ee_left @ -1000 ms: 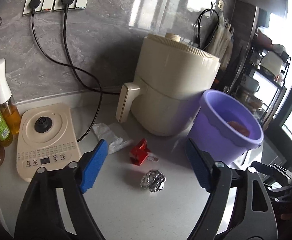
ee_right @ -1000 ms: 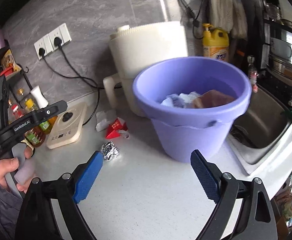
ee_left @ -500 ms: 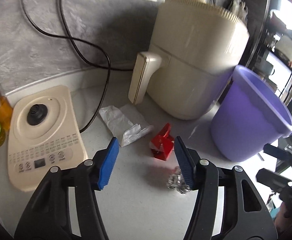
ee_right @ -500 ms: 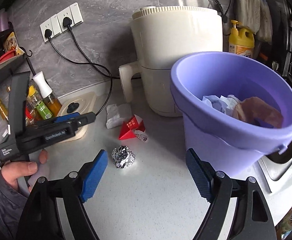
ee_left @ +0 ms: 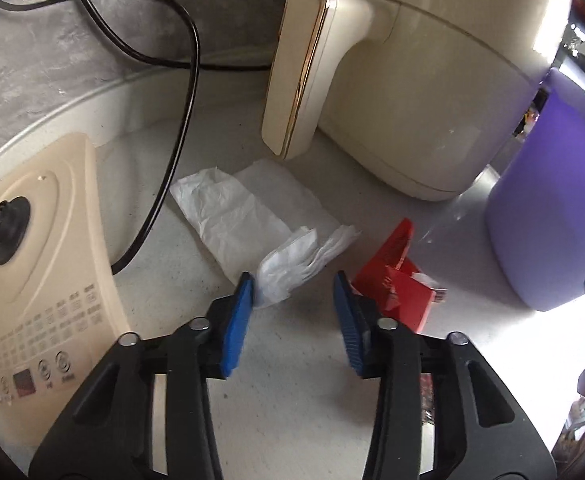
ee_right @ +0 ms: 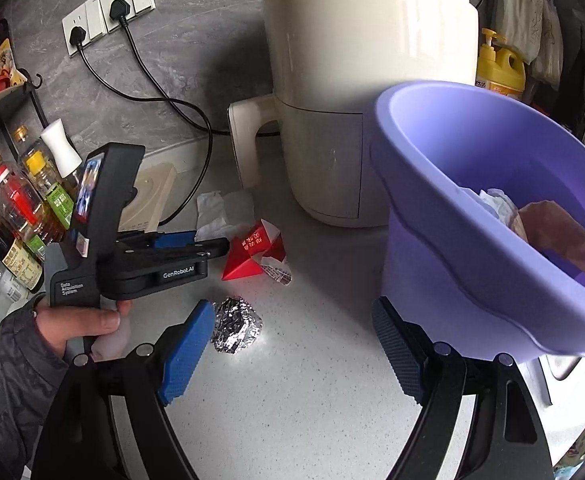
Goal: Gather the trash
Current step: 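Move the left tool back and close it on the white tissue, then grasp the red snack packet with the right tool while the left tool lifts the tissue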
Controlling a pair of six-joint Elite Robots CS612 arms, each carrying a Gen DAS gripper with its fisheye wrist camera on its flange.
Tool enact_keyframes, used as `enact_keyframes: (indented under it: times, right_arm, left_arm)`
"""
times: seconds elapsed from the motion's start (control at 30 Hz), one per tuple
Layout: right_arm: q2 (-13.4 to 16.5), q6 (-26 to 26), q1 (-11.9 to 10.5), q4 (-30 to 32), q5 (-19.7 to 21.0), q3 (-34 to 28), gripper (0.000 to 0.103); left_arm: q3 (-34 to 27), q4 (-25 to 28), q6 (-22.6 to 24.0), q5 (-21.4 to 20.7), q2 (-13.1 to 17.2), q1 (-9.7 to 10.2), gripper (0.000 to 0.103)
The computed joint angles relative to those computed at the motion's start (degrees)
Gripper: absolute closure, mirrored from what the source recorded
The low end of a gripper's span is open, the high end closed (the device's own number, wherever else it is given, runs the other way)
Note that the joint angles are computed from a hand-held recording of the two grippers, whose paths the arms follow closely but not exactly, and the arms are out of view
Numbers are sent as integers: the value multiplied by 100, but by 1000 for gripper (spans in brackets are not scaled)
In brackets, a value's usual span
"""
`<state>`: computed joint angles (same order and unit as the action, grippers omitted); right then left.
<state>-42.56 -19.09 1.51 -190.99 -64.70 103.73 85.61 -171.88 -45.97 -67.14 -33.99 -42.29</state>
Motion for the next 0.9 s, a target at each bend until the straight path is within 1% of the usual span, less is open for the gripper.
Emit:
enact_keyframes:
  times: [0.03,0.07,0.1,0.17,0.3,0.4,0.47,0.6,0.63,0.8,0.9]
  right_arm:
    - [8,7,8,25,-21,-20,22]
    - [20,16,18,53,-41,-45,22]
    - [34,21,27,91,-62,-72,22]
    - [56,18,49,158,-72,-116,22]
    - [114,-158,130,227,-23,-181,22]
    - [155,-275,189,316,74,-248,22]
    - [190,-368,234,379,107,-315,22]
    - [239,-524,319,541,154,-482,23]
    - [261,-588,343,597,164,-546,23]
    - [382,-714,449,912,58,-887,23]
    - [494,-761,544,1163,-230,-1136,23]
  left_arm:
    - [-15,11,40,30,8,0,76]
    - [-30,56,60,78,12,-1,82]
    - [-48,82,40,80,22,0,94]
    - [21,-75,-45,102,-6,-4,99]
    - [373,-604,-136,344,-184,-94,99]
    - [650,-964,-161,574,-359,-180,99]
    - [897,-1233,-276,727,-517,-226,99]
    - [1233,-1500,-527,1065,-756,-302,99]
    - [1295,-1573,-570,1114,-779,-270,100]
    - [1596,-1392,-902,1589,-1004,-414,100]
    - [1697,-1311,-1153,1829,-1057,-517,100]
